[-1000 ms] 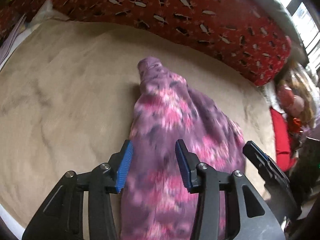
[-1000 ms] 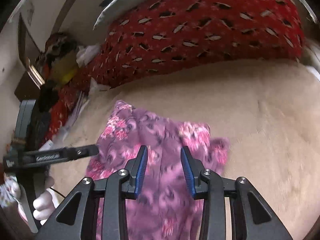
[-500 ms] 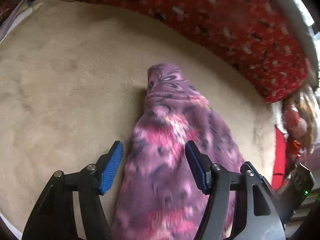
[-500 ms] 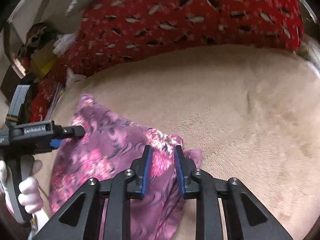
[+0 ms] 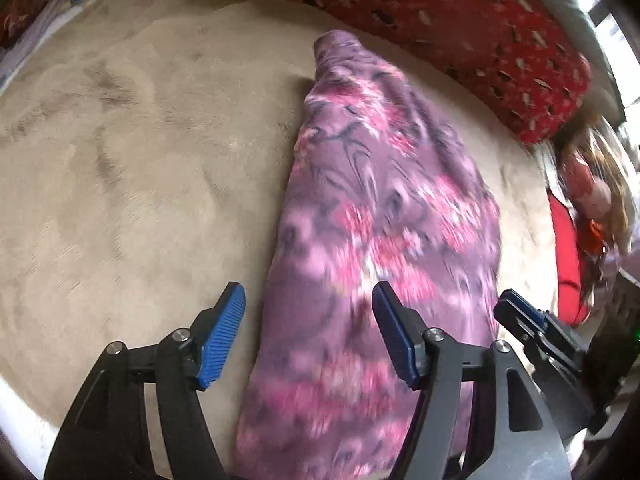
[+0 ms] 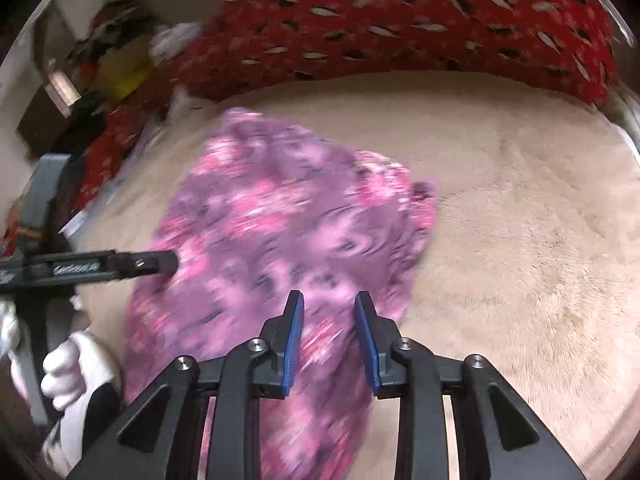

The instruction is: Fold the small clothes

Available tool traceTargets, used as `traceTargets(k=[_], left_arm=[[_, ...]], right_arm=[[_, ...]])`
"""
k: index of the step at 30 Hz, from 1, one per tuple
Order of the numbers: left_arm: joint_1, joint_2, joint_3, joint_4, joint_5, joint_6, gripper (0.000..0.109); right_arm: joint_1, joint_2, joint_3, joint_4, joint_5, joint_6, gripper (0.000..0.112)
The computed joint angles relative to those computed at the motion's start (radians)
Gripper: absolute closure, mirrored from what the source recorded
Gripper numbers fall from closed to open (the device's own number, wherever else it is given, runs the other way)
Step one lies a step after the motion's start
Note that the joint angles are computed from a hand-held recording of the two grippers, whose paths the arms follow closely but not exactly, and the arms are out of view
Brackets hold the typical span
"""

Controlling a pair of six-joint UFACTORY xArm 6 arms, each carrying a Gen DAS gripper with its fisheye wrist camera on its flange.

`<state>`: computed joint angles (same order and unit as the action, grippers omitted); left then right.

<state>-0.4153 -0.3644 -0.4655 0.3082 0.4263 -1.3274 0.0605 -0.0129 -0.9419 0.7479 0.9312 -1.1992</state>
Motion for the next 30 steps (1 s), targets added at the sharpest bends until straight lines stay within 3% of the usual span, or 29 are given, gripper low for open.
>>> traceTargets(k=[3, 4, 7, 9, 12, 15, 16, 18, 20, 25, 28, 30], left_arm=[[-0.057, -0.03, 0.033, 0.067, 0.035, -0.073, 0.04], [-0.075, -0.015, 0.04, 0.039, 0.037, -0.06, 0.04], [-0.089, -0.011, 0.07, 0.009, 0.016, -0.06, 0.036], [-0.111, -0.071, 0.088, -0.008, 0.054, -0.055, 0.036], [-0.158, -0.143, 0.125, 0.05, 0.106, -0.125, 0.036], [-0.185, -0.135, 0.164, 0.009, 0.089, -0.127, 0.036], [-0.203, -0.155, 0.176, 0.034, 0.099, -0.167, 0.036], [-0.254, -0.198, 0.181, 0.092, 0.162, -0.229, 0.036], [-0.314, -0.235, 0.18, 0.143, 0.249, -0.291, 0.036], [-0.499, -0.256, 0.139, 0.251, 0.493, -0.475, 0.036], [-0.563, -0.253, 0.118, 0.263, 0.589, -0.52, 0.036], [-0.592, -0.233, 0.097, 0.272, 0.634, -0.538, 0.036]], right_arm=[[-0.037, -0.103, 0.081, -0.012, 0.068, -0.088, 0.077], [-0.039, -0.126, 0.115, -0.026, 0.053, -0.103, 0.074], [0.007, -0.142, 0.216, -0.159, -0.11, -0.046, 0.075], [-0.015, -0.181, 0.25, -0.137, -0.112, -0.053, 0.074], [-0.077, -0.234, 0.265, -0.111, -0.033, -0.078, 0.072], [-0.101, -0.235, 0.32, -0.195, -0.106, -0.04, 0.067], [-0.123, -0.223, 0.315, -0.187, -0.087, -0.033, 0.066], [-0.175, -0.223, 0.294, -0.147, -0.019, 0.0, 0.065], [-0.195, -0.28, 0.315, -0.169, -0.015, 0.022, 0.063], [-0.206, -0.438, 0.396, -0.222, -0.075, 0.07, 0.028], [-0.248, -0.518, 0.423, -0.181, -0.043, 0.027, 0.027], [-0.235, -0.597, 0.481, -0.174, -0.095, 0.011, 0.024]])
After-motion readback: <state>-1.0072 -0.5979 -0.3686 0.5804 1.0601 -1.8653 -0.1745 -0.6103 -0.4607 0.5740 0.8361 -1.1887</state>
